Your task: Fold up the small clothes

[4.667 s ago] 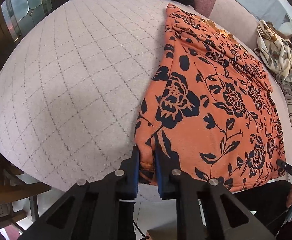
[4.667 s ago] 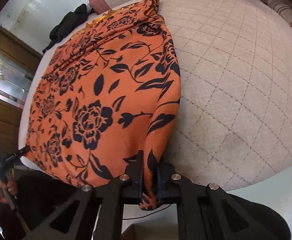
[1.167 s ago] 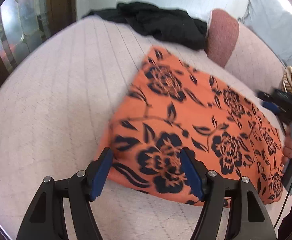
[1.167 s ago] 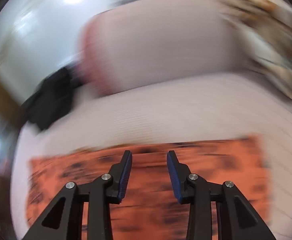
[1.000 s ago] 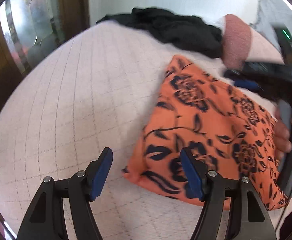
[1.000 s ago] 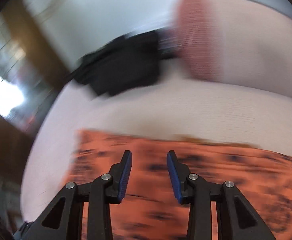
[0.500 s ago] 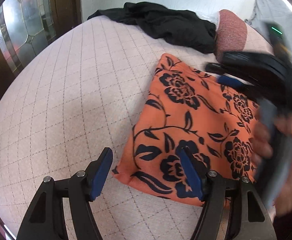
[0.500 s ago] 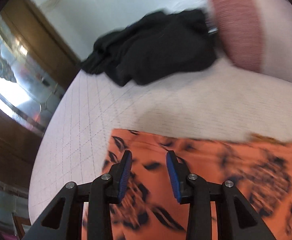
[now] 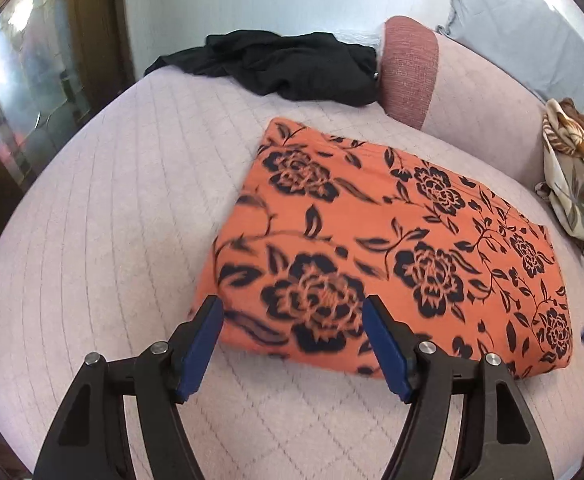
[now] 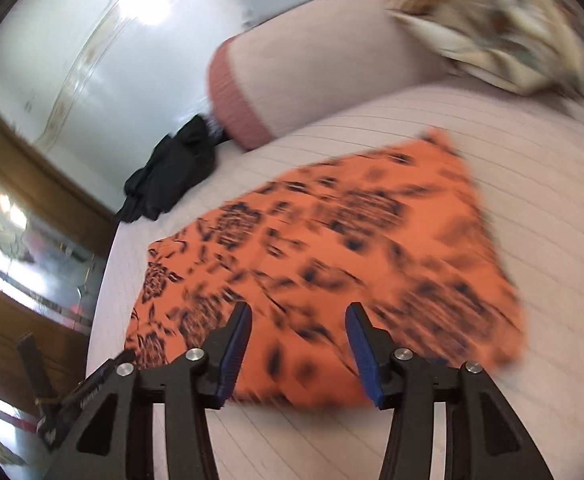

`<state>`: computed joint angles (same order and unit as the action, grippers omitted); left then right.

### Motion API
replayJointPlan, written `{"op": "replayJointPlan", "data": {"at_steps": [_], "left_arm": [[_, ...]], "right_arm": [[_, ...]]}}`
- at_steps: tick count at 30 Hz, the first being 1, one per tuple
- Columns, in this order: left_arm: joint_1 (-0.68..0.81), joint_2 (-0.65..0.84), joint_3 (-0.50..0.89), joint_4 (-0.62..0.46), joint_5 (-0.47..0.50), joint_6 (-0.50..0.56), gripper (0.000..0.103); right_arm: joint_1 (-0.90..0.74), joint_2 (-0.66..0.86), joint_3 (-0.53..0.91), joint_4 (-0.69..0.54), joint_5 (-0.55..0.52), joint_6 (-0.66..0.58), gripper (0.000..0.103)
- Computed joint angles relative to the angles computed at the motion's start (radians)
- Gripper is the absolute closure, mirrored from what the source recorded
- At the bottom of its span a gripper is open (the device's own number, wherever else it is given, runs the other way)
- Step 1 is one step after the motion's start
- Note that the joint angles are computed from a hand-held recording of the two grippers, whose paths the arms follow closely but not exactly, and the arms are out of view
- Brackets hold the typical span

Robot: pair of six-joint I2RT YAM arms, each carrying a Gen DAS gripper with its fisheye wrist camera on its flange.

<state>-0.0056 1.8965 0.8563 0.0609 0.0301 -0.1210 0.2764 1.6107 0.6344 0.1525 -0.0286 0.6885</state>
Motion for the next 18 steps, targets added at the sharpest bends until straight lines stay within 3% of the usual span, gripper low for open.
{"op": "replayJointPlan", "data": {"at_steps": [5,8,11,13,16,18], "left_arm": [[0.086,-0.026,-0.080,-0.004,0.102,-0.085,0.031],[0.143,-0.031,-0.139,0.021,0.172,-0.113,0.030],[0.208,0.022,-0.142,0.029,0.333,-0.170,0.026],[0.204,0.040,-0.133,0.056,0.363,-0.204,0.020],[0.197,0.113,-0.072,0.076,0.498,-0.209,0.020],[0.194,0.176,-0.026,0.105,0.546,-0.268,0.014]], "right_arm": [[-0.070,-0.191,-0.289,0.133,-0.081,0.090,0.042],[-0.088,-0.126,-0.379,0.321,-0.131,0.161,0.042],[-0.120,0.053,-0.426,0.593,-0.198,0.260,0.039],[-0.149,0.217,-0.424,0.792,-0.244,0.324,0.038],[-0.197,0.402,-0.393,0.955,-0.289,0.391,0.036],[-0.243,0.557,-0.380,1.134,-0.340,0.483,0.036]]}}
